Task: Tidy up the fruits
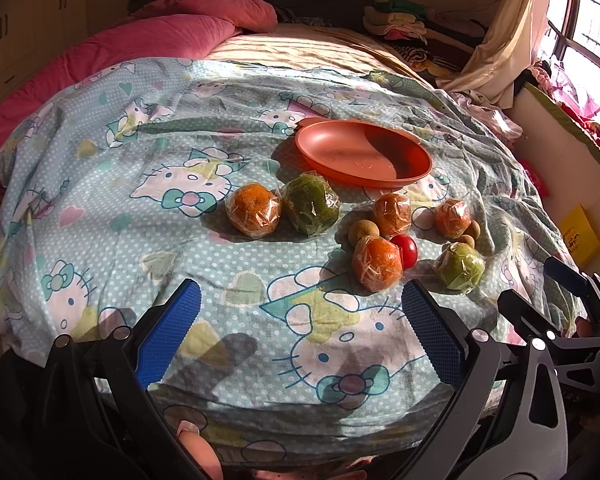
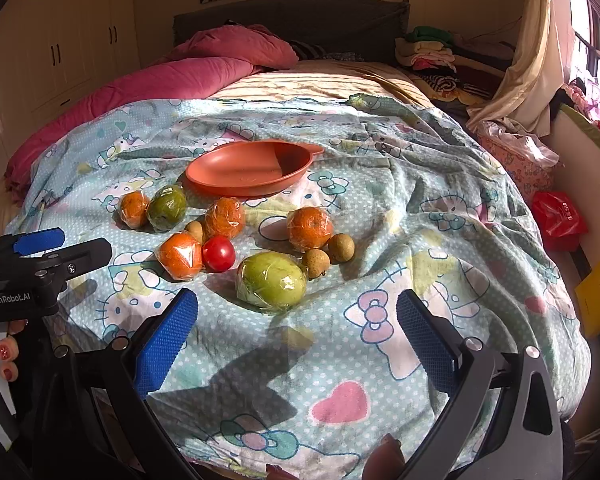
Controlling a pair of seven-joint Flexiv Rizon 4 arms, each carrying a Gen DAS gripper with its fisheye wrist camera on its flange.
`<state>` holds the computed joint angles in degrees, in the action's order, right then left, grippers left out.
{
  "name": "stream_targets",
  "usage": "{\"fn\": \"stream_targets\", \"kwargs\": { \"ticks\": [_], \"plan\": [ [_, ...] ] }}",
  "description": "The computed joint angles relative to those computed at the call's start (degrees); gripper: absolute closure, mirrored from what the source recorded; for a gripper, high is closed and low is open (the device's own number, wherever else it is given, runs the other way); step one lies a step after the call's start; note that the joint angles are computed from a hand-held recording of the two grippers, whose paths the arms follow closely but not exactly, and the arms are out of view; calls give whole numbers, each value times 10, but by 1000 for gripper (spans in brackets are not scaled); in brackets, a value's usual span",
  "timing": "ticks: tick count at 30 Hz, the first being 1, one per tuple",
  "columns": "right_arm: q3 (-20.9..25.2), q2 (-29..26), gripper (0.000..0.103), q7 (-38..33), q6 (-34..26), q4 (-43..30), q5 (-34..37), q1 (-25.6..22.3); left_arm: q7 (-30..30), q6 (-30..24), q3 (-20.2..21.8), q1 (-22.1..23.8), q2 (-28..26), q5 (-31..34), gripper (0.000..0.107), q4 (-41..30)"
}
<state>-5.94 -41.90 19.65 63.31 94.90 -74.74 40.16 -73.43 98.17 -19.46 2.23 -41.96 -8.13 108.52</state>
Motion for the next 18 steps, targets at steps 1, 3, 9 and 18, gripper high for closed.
{"fn": "stream_targets", "kwargs": {
  "ticks": [1, 3, 9, 18],
  "plan": [
    [1, 0, 4, -1, -1, 0, 1, 0, -1, 0, 1, -1, 1, 0, 12, 0],
    [1, -1, 4, -3, -2, -2, 3, 0, 0, 0, -1, 0, 0, 1, 12, 0],
    [0, -4, 4, -4, 1, -3, 5, 0, 3, -6, -10, 5, -4, 1, 12, -2],
    [-3, -15, 4, -24, 25, -8, 27, -13, 31, -52, -29, 20, -24, -14, 12, -31]
  ]
}}
